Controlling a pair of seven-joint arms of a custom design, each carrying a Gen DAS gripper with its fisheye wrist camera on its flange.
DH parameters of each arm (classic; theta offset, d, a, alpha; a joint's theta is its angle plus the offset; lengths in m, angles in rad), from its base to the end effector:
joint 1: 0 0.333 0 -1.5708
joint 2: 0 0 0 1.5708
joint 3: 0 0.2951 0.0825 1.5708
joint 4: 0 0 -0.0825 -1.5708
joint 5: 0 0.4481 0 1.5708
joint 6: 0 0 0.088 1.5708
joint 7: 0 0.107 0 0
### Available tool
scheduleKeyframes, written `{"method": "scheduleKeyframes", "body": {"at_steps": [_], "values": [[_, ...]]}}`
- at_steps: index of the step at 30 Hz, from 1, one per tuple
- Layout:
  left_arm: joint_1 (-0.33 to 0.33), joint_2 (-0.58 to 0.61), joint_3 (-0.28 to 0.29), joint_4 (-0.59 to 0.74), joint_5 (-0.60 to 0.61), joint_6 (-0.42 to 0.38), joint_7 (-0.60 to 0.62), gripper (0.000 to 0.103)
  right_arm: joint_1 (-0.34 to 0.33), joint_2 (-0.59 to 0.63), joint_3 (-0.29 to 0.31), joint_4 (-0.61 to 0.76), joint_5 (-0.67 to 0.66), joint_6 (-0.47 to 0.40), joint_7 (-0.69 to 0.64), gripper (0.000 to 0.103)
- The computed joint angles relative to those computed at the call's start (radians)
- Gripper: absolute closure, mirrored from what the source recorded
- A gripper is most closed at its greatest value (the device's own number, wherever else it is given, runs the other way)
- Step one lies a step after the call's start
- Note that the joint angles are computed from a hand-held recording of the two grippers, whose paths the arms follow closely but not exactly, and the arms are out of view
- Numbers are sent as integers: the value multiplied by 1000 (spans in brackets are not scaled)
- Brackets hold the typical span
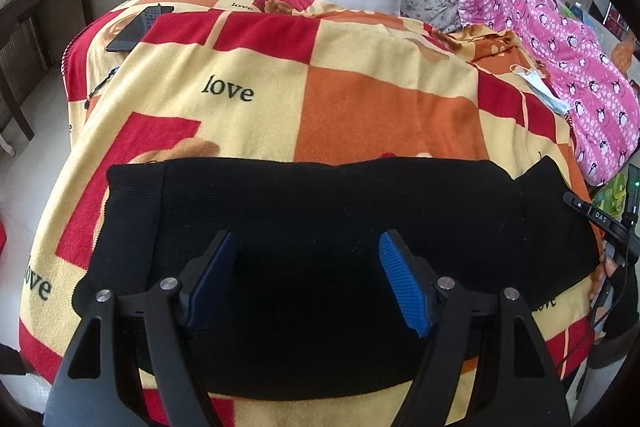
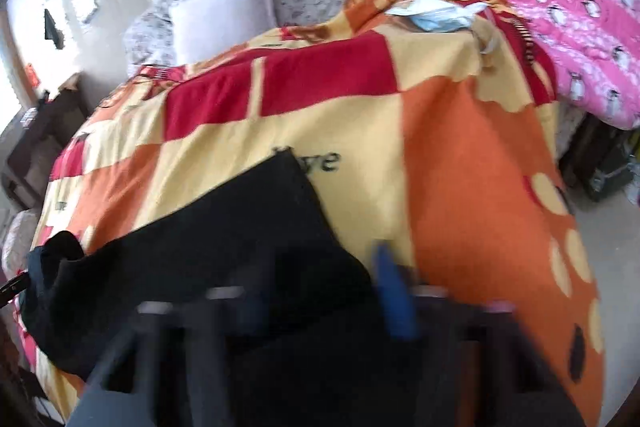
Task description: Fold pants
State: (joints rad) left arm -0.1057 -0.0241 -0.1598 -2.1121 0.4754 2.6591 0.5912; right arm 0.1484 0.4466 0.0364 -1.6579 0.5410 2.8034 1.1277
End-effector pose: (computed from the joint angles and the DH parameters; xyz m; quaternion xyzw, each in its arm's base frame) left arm 0.6102 -0.1797 0.4347 -0.7775 0.5418 -0.2429 0.2075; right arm 0.7544 0.1127 0.3753 -0.7094 0.5981 -0.1530 0.3401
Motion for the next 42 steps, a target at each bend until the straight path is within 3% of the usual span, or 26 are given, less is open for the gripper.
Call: {"method": "scheduleKeyframes", "body": {"at_steps": [1,4,7,10,12,16,18,19,21,23,26,29,36,42], "values": [[0,2,0,1,-8,1,3,29,-23,6,23,13,15,-11,-20,95],[-1,0,-1,2,-6,-1,0,29,-49,-77,68,-82,115,64,-131,95],[-2,-8,-2,-4,-4,-1,6,29,-107,-249,130,-244,333,125,-336,95],[-3,-14,-3,-8,8,-1,6,29,-88,-360,94,-353,382,128,-372,95],[-4,-7,-3,-7,1,-9,12,29,-65,-372,57,-388,328,115,-312,95],[-6,-1,-7,-10,40,-35,-27,29,-5,-283,-28,-364,68,85,-68,92],[-7,-8,-9,-14,74,-47,-52,29,34,-287,-69,-389,-74,123,64,73],[-7,-10,-9,-14,85,-51,-61,29,43,-305,-78,-408,-110,148,106,70],[-7,-13,-10,-13,111,-62,-81,29,27,-345,-50,-438,-70,195,70,60],[-5,-14,-11,-10,155,-72,-112,29,3,-370,10,-436,108,210,-94,59],[-4,-15,-12,-10,200,-79,-148,29,-1,-370,68,-378,436,111,-411,57],[-2,-11,-11,-5,236,-98,-174,29,33,-333,77,-311,525,-47,-532,57],[10,-35,-5,-32,296,-101,-222,29,119,-208,120,-162,462,-206,-544,57],[28,-28,4,-42,298,-95,-242,28,197,-74,115,-27,260,-180,-419,57]]}}
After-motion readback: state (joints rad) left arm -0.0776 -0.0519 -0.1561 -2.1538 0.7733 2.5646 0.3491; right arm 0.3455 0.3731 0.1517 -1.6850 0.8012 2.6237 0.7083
